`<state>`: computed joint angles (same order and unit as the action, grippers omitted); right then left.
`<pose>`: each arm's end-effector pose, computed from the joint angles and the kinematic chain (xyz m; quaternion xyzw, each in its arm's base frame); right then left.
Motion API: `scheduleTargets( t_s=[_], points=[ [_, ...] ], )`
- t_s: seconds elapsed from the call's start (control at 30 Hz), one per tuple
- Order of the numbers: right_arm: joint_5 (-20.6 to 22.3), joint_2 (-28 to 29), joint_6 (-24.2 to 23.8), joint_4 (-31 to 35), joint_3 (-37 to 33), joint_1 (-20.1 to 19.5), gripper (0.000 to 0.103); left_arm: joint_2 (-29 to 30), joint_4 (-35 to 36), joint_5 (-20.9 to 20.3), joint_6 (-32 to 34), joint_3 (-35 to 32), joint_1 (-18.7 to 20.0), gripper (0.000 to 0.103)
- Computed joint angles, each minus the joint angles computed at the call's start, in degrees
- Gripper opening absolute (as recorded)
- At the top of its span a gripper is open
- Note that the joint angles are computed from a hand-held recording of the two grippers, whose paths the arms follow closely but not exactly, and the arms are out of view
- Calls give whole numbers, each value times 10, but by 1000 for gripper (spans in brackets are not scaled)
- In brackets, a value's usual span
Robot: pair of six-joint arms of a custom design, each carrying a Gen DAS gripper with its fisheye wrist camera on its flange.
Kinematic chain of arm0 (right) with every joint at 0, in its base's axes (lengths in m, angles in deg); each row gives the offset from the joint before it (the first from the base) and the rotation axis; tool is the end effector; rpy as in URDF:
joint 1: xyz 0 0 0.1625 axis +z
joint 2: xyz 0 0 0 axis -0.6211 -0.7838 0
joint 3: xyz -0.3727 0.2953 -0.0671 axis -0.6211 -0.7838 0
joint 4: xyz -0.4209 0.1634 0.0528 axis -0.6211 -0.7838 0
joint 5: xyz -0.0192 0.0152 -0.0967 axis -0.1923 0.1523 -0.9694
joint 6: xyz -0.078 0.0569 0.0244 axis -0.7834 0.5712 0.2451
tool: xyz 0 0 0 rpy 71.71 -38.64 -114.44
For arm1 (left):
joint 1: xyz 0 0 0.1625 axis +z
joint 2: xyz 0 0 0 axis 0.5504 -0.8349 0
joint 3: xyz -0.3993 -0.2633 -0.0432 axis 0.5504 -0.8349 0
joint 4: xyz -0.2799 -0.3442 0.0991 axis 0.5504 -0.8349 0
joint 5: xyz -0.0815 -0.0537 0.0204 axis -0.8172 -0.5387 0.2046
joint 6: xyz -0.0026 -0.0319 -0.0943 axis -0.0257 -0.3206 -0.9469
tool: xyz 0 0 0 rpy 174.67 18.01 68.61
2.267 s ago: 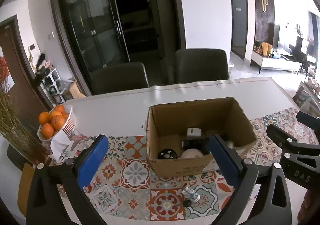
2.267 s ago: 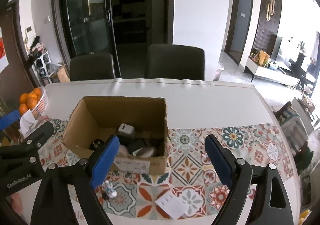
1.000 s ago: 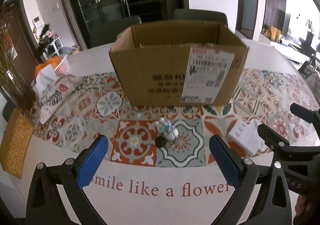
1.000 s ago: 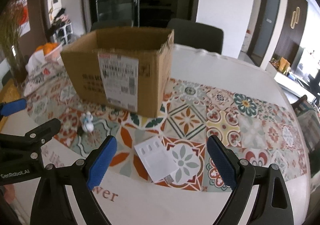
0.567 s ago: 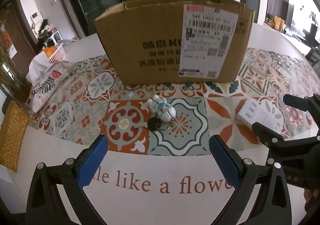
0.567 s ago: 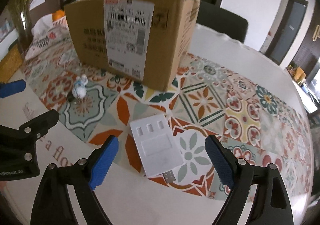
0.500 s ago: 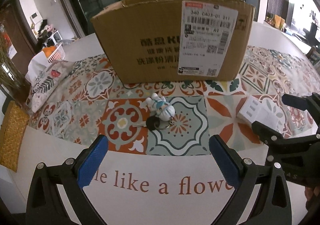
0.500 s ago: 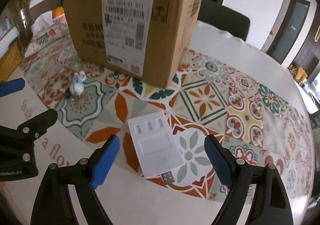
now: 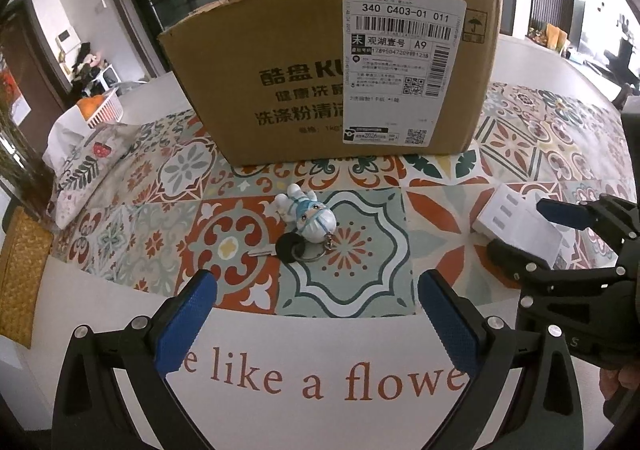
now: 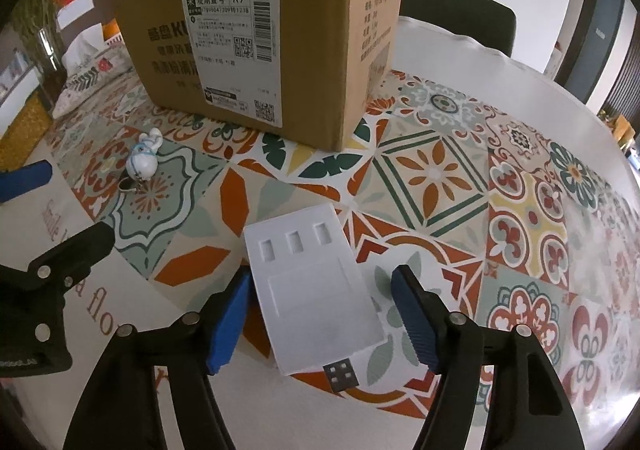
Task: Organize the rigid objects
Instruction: 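Grasp the white multi-port adapter with the right tool and lift it, then grasp the white figurine keychain with the left tool and lift it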
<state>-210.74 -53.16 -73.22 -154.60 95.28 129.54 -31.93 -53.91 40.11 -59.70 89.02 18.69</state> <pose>0.0957 -0.8223 0.2453 0.1785 -0.8970 0.2175 0.3410 -0.3524 -0.8018 0.0356 0.2234 0.8574 -0.2274 0.4041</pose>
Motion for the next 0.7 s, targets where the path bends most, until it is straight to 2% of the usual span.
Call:
scheduleTargets(
  t_s=[0.07, 0.17, 0.37, 0.5, 0.7],
  points=[
    [1, 0, 2, -5, 1, 0, 54, 0, 2, -3, -4, -2, 2, 102],
    [-7, 3, 12, -10, -1, 3, 51, 0, 9, -5, -12, -6, 4, 102],
    [-51, 9, 39, -38, -1, 13, 50, -3, -35, 0, 27, 3, 4, 102],
    [-65, 5, 69, -45, 6, 21, 50, -13, -84, -24, 77, 19, 5, 101],
    [-65, -6, 118, -39, 19, 36, 50, -21, -188, -54, 168, 40, 11, 98]
  ],
)
